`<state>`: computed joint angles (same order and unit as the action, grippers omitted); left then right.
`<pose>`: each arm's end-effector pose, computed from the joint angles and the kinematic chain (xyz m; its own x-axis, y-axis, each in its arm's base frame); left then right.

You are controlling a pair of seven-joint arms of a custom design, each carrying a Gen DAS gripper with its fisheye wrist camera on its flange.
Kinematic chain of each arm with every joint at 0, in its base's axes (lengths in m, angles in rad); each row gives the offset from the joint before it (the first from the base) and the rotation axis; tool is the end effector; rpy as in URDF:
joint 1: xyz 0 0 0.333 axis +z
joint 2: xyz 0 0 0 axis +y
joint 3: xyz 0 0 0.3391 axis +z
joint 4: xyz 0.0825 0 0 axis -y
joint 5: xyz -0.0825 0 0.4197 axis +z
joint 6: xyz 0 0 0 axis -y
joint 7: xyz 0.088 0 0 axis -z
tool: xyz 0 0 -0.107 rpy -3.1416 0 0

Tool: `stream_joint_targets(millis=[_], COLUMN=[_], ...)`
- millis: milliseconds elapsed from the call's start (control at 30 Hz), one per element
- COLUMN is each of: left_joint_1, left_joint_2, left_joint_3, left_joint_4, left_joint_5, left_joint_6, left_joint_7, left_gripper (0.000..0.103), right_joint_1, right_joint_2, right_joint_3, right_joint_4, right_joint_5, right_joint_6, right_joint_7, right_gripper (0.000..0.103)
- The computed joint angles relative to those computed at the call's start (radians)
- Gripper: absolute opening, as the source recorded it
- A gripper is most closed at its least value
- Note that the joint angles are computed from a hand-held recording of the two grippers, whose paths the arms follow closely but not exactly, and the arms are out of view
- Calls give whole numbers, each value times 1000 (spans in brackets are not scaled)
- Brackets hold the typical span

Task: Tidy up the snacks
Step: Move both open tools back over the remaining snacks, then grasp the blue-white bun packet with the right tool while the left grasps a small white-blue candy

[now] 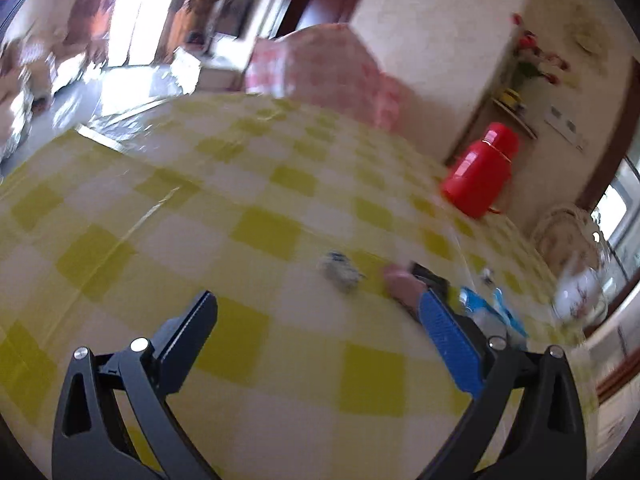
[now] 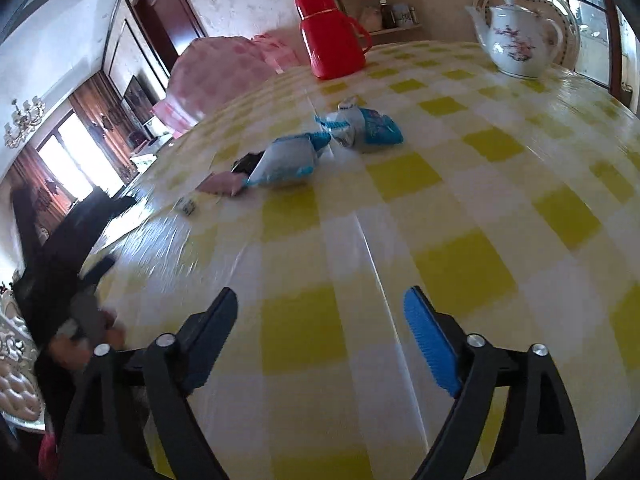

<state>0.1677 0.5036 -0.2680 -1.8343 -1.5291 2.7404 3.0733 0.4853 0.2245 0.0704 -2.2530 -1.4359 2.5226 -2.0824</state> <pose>0.6936 -0.0156 0.2732 -0.3234 -0.8561 0.4032 -0.7081 -0.0638 -0.7032 0.4756 0.3067 0.2580 -0.6200 -0.7039 -0.3467 -0.4055 0.6657 -0.6264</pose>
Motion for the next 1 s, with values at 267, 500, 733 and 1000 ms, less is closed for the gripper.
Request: stream_joint_targets(millis=[267,500,733,1000], left_joint_1=[38,69,54,26], left_joint_2=[78,55,51,68], left_joint_3=[32,-31,-28,-6], left_joint_4=[106,71,64,83], left_joint_5=[20,55,53,211], left_joint_6=[-1,3,13,-21], left_joint_7=[-235,-121,-50,-121], left_gripper=[101,101,101,101], right_joint_1=[-86,-91,78,107], right_joint_2=[195,298,113,-21], right_joint_3=[-88,-97,-145,-8], right_joint_4=[262,418,155,-32], right_joint_5=[191,487,226,8], right_joint_6=[86,-47,15,-41], right_joint_7=[-258,-634,-417,-78], right_gripper=[86,77,51,51])
